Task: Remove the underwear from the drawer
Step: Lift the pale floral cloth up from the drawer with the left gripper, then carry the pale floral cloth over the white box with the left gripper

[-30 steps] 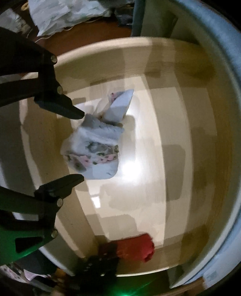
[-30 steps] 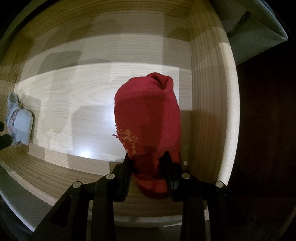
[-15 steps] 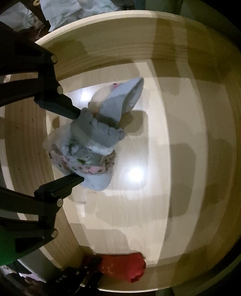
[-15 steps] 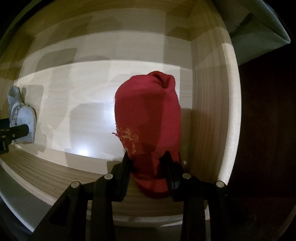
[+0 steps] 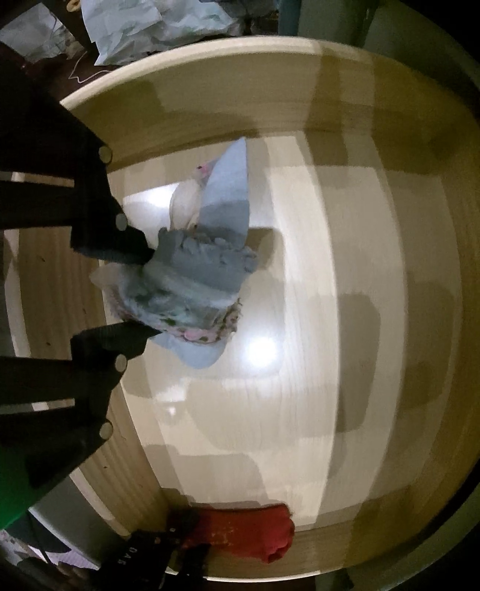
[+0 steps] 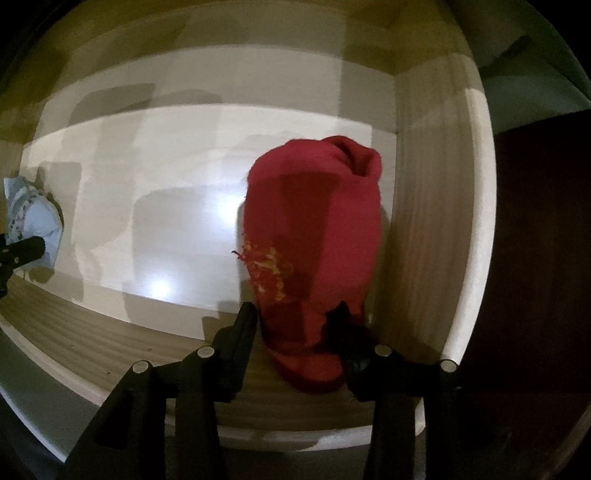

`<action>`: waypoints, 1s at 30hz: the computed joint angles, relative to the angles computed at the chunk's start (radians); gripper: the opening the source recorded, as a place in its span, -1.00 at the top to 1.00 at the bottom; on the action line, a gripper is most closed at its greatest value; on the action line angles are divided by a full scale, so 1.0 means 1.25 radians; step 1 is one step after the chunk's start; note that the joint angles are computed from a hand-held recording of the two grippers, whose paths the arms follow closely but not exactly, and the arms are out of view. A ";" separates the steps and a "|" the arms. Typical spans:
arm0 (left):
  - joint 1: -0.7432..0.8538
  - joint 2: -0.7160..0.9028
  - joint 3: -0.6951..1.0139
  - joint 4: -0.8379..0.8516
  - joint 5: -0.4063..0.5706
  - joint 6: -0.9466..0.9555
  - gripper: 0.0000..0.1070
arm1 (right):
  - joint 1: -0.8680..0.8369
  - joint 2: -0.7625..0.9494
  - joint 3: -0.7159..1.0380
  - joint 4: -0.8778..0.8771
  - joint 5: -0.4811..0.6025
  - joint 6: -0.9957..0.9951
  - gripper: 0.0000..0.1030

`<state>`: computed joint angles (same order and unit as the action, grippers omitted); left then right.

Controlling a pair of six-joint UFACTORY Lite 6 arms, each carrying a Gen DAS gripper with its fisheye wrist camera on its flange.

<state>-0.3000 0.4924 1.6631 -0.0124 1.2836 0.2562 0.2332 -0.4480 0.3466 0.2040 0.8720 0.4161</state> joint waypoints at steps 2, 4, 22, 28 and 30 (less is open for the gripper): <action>0.003 -0.013 -0.003 0.002 0.005 0.002 0.54 | 0.001 0.008 0.008 -0.001 0.005 0.002 0.23; 0.005 -0.022 -0.007 0.002 0.008 0.005 0.55 | 0.002 0.024 0.018 0.000 0.006 0.002 0.21; 0.039 -0.178 -0.011 -0.050 0.066 0.080 0.57 | 0.101 0.105 0.102 -0.037 0.024 0.096 0.28; 0.072 -0.204 0.084 -0.064 0.145 0.114 0.57 | 0.149 0.078 0.089 -0.048 0.021 0.165 0.37; 0.080 -0.208 0.121 -0.076 0.169 0.129 0.57 | 0.163 0.070 0.087 -0.051 0.023 0.182 0.37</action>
<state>-0.1995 0.2320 1.8145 -0.1072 1.4951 0.4176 0.4367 -0.3604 0.4557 0.1405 0.9008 0.6430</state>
